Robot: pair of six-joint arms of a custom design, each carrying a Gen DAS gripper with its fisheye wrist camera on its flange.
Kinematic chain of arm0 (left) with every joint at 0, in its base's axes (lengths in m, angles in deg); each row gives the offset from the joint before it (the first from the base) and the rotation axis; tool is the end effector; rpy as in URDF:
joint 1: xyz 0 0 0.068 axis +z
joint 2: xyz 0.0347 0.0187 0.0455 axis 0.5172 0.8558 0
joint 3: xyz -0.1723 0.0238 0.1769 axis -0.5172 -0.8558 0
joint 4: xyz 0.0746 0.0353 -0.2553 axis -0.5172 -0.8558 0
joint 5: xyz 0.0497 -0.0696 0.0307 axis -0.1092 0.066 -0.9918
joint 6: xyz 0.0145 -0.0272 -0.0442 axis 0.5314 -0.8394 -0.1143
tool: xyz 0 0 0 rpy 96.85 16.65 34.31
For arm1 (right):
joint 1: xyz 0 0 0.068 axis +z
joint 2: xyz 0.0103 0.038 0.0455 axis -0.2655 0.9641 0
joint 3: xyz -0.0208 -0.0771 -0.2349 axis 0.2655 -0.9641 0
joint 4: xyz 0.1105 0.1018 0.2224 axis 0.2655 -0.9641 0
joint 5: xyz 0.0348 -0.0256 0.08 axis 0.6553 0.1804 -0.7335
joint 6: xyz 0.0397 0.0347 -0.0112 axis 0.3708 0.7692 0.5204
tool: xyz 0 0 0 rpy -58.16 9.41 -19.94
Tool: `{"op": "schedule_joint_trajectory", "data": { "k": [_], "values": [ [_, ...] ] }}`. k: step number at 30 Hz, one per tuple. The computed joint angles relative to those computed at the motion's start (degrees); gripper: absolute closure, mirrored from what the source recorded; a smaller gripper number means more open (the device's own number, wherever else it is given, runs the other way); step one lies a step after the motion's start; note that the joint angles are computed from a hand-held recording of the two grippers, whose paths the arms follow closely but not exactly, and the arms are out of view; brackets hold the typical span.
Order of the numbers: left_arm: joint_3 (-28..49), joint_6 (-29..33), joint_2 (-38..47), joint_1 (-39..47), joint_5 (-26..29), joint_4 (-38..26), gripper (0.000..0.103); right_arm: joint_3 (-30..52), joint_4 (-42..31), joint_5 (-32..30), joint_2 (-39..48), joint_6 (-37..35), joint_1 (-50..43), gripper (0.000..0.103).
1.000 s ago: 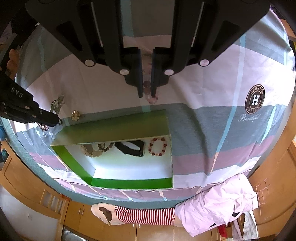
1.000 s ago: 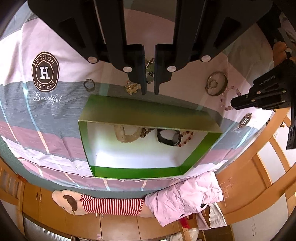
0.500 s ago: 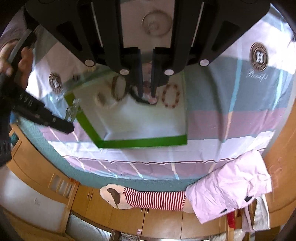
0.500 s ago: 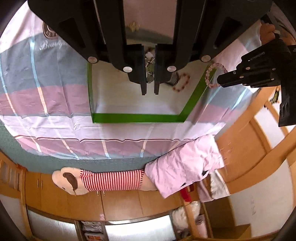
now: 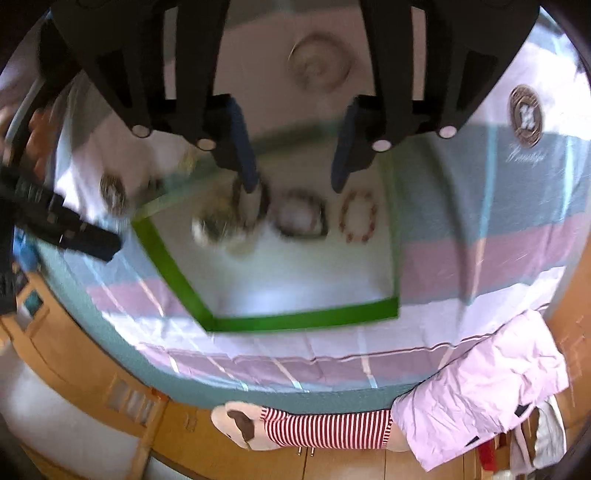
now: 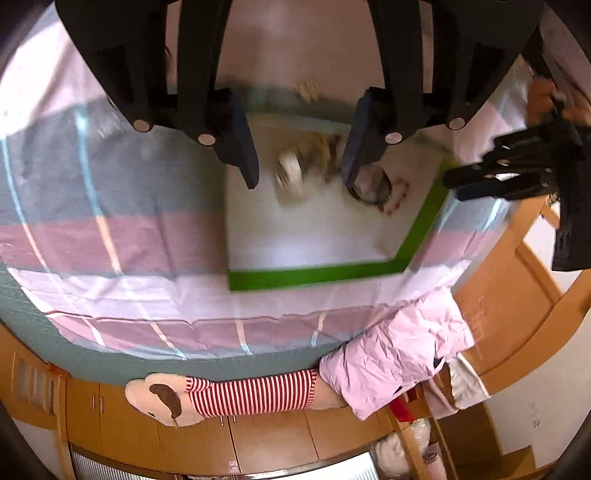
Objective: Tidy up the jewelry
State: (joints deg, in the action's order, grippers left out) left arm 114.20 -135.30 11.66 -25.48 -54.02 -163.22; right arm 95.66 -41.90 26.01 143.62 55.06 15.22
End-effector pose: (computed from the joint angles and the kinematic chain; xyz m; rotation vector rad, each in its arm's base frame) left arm 0.1119 -0.1396 0.3212 -0.1693 2.5304 -0.0826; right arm 0.2038 0.1306 0.2970 -0.6177 2.3660 0.5932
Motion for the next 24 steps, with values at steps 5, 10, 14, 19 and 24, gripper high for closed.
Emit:
{"op": "schedule_joint_trajectory", "data": {
  "k": [5, 10, 14, 19, 24],
  "values": [
    [-8.08, -20.17, -3.51, -14.80, -3.56, -9.95, 0.052, -8.14, 0.46, 2.64, 0.51, 0.62, 4.78, 0.056],
    [-16.45, -30.42, -7.07, -18.65, 0.78, -9.39, 0.050, -9.43, 9.45, 6.98, 9.10, 5.66, 14.22, 0.056],
    [-16.64, -23.99, -3.23, -16.83, 2.22, -5.11, 0.045, -8.35, 11.46, 9.29, 14.42, 5.76, 17.09, 0.083],
    [-16.53, -18.90, 0.16, -17.04, 3.87, 0.35, 0.037, -9.76, 9.80, 10.62, 11.53, 5.29, 20.18, 0.083],
    [-16.99, -17.53, 2.78, -16.81, 3.80, 2.26, 0.033, -11.02, 7.62, 9.54, 8.50, 6.48, 20.83, 0.083]
  ]
}}
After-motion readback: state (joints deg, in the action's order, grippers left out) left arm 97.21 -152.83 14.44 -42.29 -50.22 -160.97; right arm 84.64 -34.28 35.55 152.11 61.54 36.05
